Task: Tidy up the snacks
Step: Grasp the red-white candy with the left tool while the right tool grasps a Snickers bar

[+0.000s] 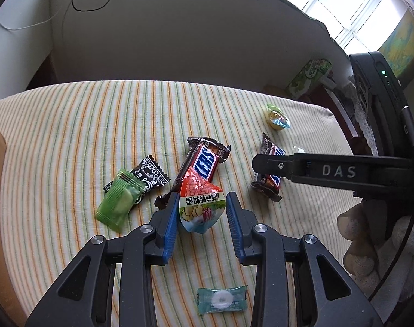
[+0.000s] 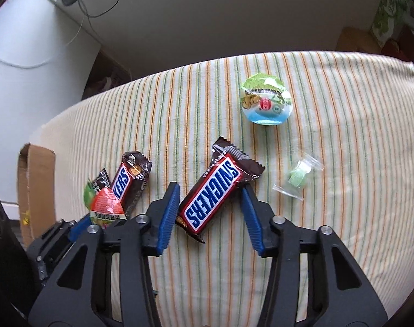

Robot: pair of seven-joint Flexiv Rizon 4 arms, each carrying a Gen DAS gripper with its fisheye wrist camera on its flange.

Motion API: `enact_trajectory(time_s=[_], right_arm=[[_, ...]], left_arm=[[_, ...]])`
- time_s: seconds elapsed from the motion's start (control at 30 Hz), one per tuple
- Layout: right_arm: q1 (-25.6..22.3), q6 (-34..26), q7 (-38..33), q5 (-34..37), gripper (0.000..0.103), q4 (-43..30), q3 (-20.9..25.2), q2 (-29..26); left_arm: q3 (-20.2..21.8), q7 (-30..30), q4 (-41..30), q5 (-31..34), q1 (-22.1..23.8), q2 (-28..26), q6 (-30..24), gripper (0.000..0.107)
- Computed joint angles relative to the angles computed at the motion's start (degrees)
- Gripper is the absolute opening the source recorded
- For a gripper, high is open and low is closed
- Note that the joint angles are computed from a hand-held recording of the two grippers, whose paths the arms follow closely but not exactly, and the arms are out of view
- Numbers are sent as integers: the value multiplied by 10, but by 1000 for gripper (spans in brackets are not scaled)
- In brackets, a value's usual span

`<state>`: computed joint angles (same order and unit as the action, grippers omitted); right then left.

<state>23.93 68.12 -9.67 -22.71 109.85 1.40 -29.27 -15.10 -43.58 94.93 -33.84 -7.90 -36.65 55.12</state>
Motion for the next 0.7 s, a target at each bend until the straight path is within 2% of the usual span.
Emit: enact_trajectory(time_s=[0.03,0.07,0.27,0.43,0.6,0.7], right_arm=[[1,-3,-1,-2,42,-1,0,0],[1,0,0,-2,37,0,-1,0],[2,24,7,-9,31,31,-8,17],[3,36,14,-18,30,57,-9,36],[10,43,32,-31,30,74,-12,47],[11,55,45,-40,30,79,-16,51]], left_arm=[[-1,3,5,0,0,3,7,25],[-2,10,10,-1,1,5,14,23],[-9,36,28,-19,16,17,14,23],[-18,66,50,-48,25,31,21,23],[-4,79,46,-29,13,26,5,23],[-17,100,58,-47,18,31,16,23]])
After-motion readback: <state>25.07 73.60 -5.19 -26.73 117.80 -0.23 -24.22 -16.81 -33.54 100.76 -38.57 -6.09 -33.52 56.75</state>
